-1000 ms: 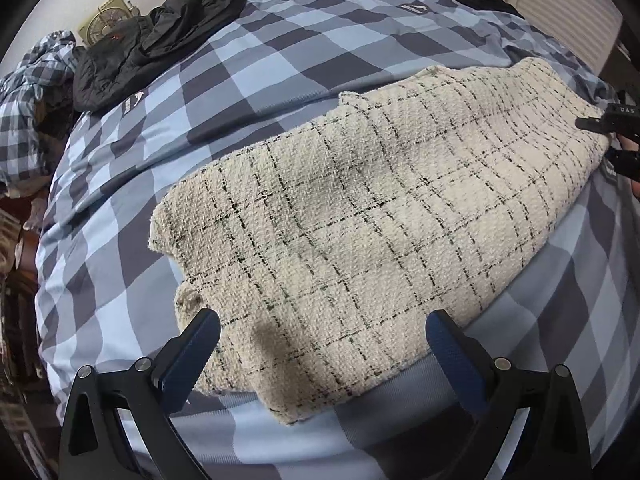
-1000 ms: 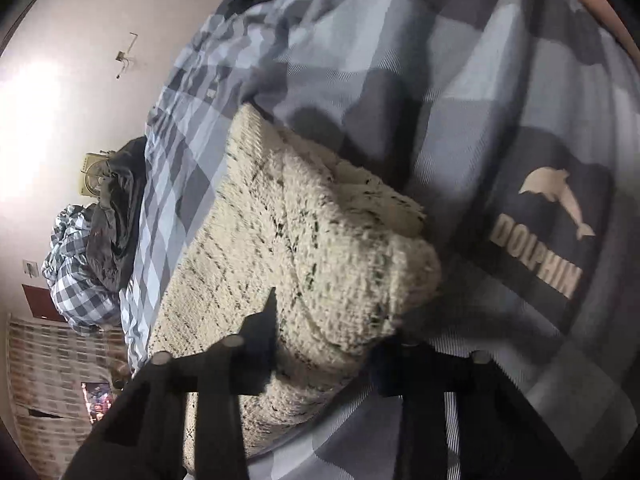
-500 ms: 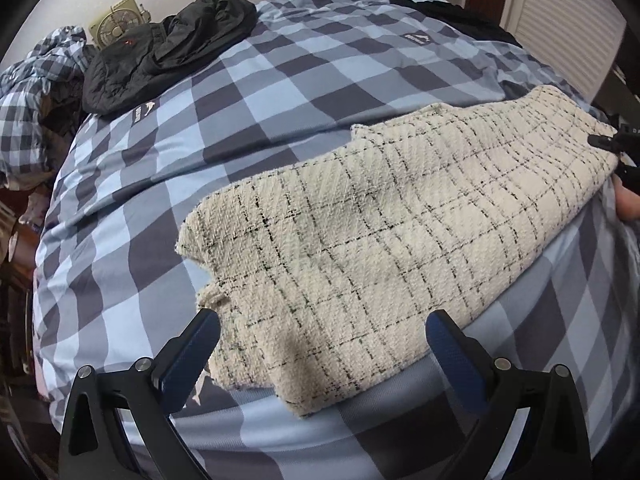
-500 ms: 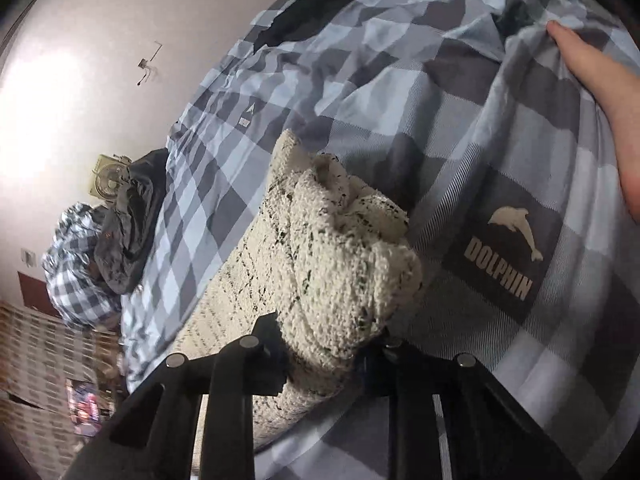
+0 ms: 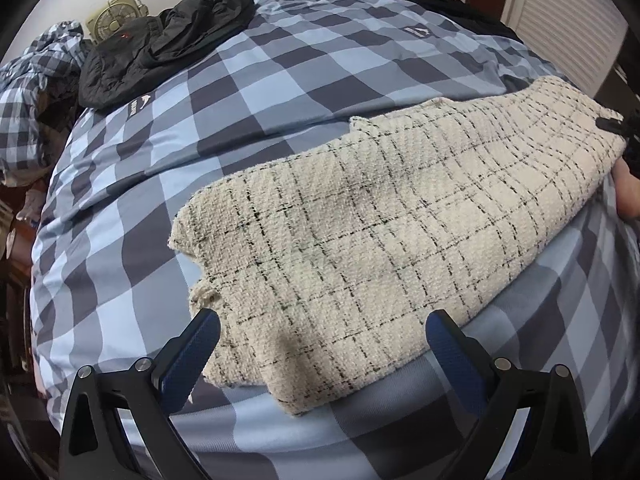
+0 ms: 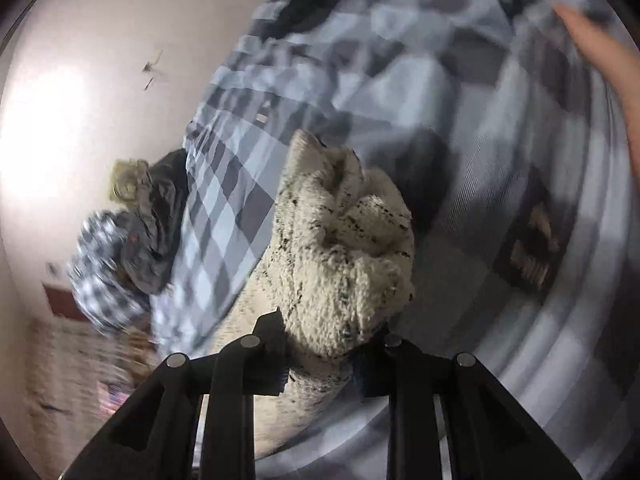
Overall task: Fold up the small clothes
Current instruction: 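Grasp the shirt's end with the right tool and fold it over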
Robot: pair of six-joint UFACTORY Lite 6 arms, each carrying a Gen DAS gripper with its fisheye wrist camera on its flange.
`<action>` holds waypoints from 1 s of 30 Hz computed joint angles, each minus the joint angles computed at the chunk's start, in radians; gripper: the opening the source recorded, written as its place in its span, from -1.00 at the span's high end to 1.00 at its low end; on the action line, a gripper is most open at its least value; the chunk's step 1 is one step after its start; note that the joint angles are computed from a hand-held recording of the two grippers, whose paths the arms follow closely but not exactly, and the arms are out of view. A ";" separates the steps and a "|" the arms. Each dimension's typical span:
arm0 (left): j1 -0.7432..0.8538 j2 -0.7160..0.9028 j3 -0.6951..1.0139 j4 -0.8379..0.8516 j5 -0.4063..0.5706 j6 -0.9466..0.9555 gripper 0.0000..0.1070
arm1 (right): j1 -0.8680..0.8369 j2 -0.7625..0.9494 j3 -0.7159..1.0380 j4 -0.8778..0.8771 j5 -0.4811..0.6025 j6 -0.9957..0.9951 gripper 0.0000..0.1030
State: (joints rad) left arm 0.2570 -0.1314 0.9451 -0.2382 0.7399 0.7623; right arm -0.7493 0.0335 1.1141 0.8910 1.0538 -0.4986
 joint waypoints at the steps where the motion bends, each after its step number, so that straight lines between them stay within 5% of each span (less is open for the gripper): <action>1: 0.003 -0.002 0.002 -0.005 0.002 -0.001 -0.93 | 0.019 -0.032 -0.011 -0.011 -0.032 -0.007 0.66; 7: 0.045 0.032 0.051 -0.057 0.049 0.013 -0.93 | 0.026 -0.141 0.026 -0.196 -0.194 0.165 0.69; 11: 0.052 0.075 0.077 -0.084 0.081 -0.006 -0.93 | 0.028 -0.098 0.106 -0.275 -0.190 0.177 0.69; 14: 0.037 0.083 0.079 -0.071 0.087 -0.034 -0.93 | 0.142 -0.192 0.059 -0.407 -0.275 0.225 0.69; 18: 0.054 0.066 0.085 -0.087 0.093 -0.019 -0.93 | 0.454 -0.300 0.053 -0.815 -0.372 0.472 0.69; 22: 0.096 0.088 0.130 -0.110 0.119 -0.015 -0.93 | 0.819 -0.344 0.069 -1.234 -0.333 0.789 0.69; 30: 0.246 0.162 0.277 -0.147 0.106 -0.031 -0.93 | 1.465 -0.335 -0.045 -1.754 -0.287 1.265 0.67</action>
State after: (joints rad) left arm 0.5032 0.0304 1.2224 -0.3852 0.8457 0.7313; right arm 0.7154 -0.3015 1.0692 -0.8627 0.7673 0.7667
